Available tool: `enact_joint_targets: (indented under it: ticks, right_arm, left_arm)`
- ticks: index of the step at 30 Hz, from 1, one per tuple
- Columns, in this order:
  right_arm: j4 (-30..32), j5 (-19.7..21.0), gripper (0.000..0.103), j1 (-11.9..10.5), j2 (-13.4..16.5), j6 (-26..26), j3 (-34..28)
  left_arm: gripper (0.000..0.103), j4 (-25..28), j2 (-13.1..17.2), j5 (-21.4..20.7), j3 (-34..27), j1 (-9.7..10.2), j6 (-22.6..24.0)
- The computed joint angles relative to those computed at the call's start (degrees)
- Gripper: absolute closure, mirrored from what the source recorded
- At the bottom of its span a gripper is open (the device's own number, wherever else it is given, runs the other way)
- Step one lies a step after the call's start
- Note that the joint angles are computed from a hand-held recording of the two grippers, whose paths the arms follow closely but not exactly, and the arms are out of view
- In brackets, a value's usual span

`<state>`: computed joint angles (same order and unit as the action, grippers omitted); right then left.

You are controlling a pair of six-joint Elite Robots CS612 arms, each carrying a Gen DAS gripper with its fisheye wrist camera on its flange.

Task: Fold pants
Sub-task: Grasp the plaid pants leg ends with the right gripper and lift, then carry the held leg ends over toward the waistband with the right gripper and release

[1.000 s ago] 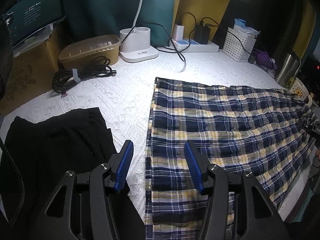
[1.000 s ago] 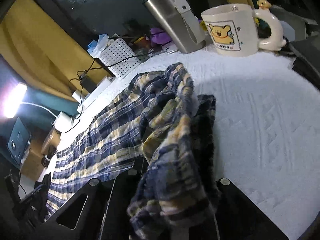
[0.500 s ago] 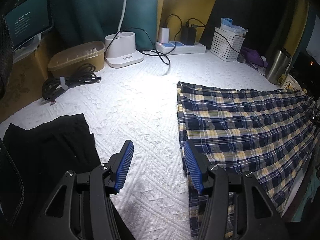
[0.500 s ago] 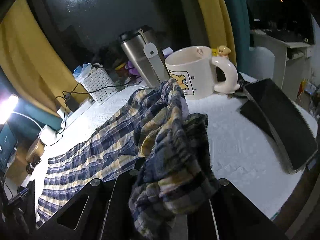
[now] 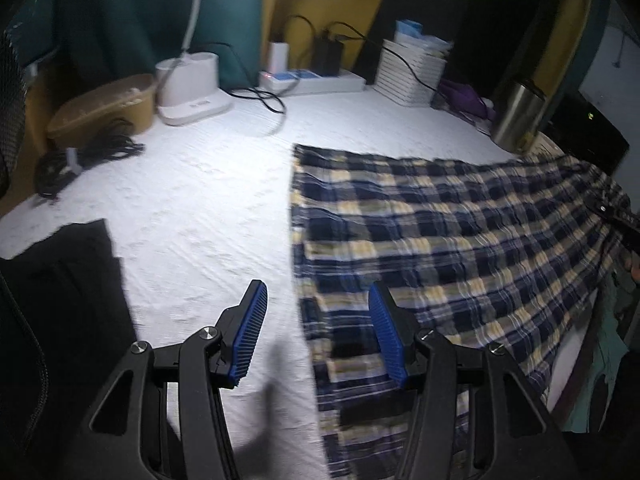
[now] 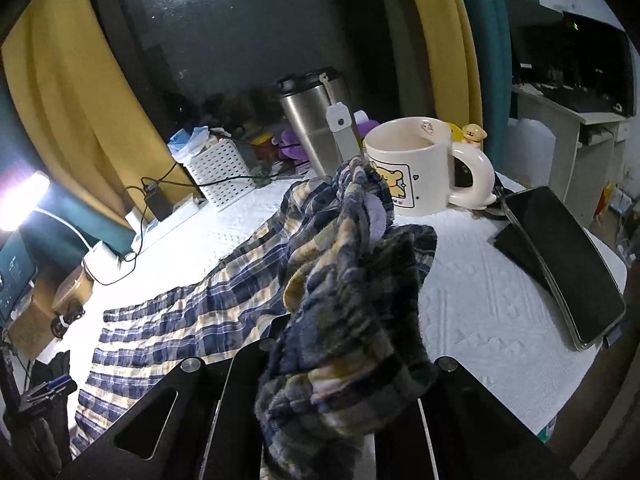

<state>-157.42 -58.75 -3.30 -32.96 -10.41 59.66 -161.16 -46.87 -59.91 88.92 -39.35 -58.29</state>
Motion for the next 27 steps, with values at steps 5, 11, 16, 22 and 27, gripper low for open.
enact_joint_targets:
  ticks: [5,11,16,22,27]
  right_arm:
    - [0.4,-0.9,0.093,0.0,0.1,0.0,0.2]
    - [1.4,-0.7,0.093,-0.3,0.4,0.4,0.1]
    - [0.7,0.5,0.093,-0.3,-0.1,-0.2,0.7]
    - [1.0,-0.4,0.093,-0.1,0.1,-0.2,0.5]
    - [0.2,0.2,0.093,0.0,-0.5,-0.5,1.3]
  left_arm:
    - [0.084,0.7,1.3,-2.9,-1.6,0.22,1.7]
    - [0.101,2.9,1.0,-1.3,-1.4,0.01,0.4]
    - [0.102,4.2,0.0,1.1,0.0,-0.33,-2.7]
    - [0.101,4.6,0.0,-1.3,-0.1,0.15,-3.9]
    - [0.083,5.1,-1.0,0.4,0.6,0.25,-4.4]
